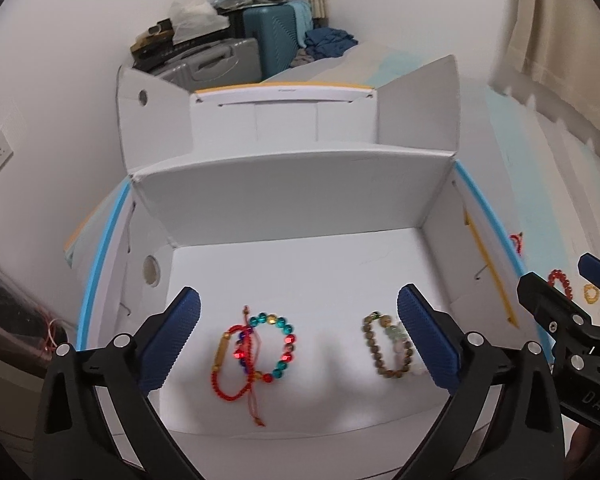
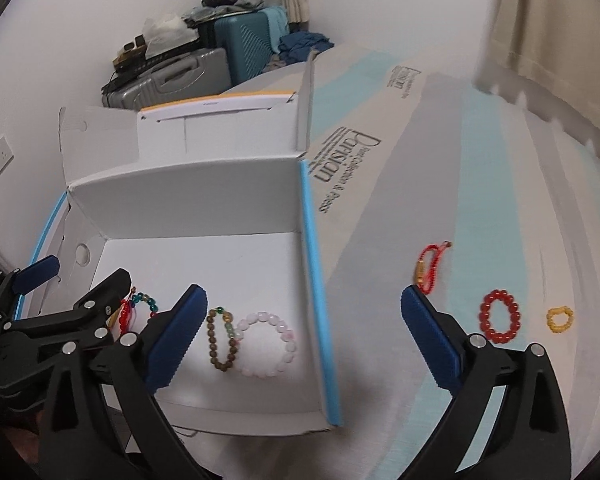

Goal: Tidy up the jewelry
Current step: 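Move both open tools back over the remaining bracelets on the bed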

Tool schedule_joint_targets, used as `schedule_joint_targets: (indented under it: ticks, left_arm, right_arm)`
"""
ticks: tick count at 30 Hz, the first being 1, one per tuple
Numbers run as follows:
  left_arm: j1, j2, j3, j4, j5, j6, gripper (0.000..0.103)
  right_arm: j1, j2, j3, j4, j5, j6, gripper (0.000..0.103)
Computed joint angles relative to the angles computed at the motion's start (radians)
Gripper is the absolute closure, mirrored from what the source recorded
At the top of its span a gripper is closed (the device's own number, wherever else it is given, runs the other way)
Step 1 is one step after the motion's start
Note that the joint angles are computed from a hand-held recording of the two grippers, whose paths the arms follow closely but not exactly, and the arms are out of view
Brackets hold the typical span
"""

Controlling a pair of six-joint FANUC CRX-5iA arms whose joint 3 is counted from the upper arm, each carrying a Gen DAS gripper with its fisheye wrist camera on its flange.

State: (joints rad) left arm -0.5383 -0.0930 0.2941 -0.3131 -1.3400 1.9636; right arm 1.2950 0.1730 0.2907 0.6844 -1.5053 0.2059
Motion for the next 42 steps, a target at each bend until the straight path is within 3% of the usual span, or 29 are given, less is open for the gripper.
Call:
schedule_joint_targets:
  ticks: [26, 35, 42]
  left_arm:
    - [-0.219, 0.17, 0.196, -0.015, 0.04, 0.001, 0.006]
    - [-0.285, 0.286, 0.319, -0.005, 0.038, -0.023, 0.006]
    - [-0.294, 0.385, 0.401, 0.064, 0.025, -0.052, 0.006]
  right_arm:
    - [0.048, -0.303, -0.298, 0.096, -0.176, -0.205, 0.008]
    - [0.06, -0.417, -0.395, 0.1, -0.252, -0.285, 0.008]
    - [0.031, -0.485, -0.451, 0.085, -0.279, -0.309, 0.008]
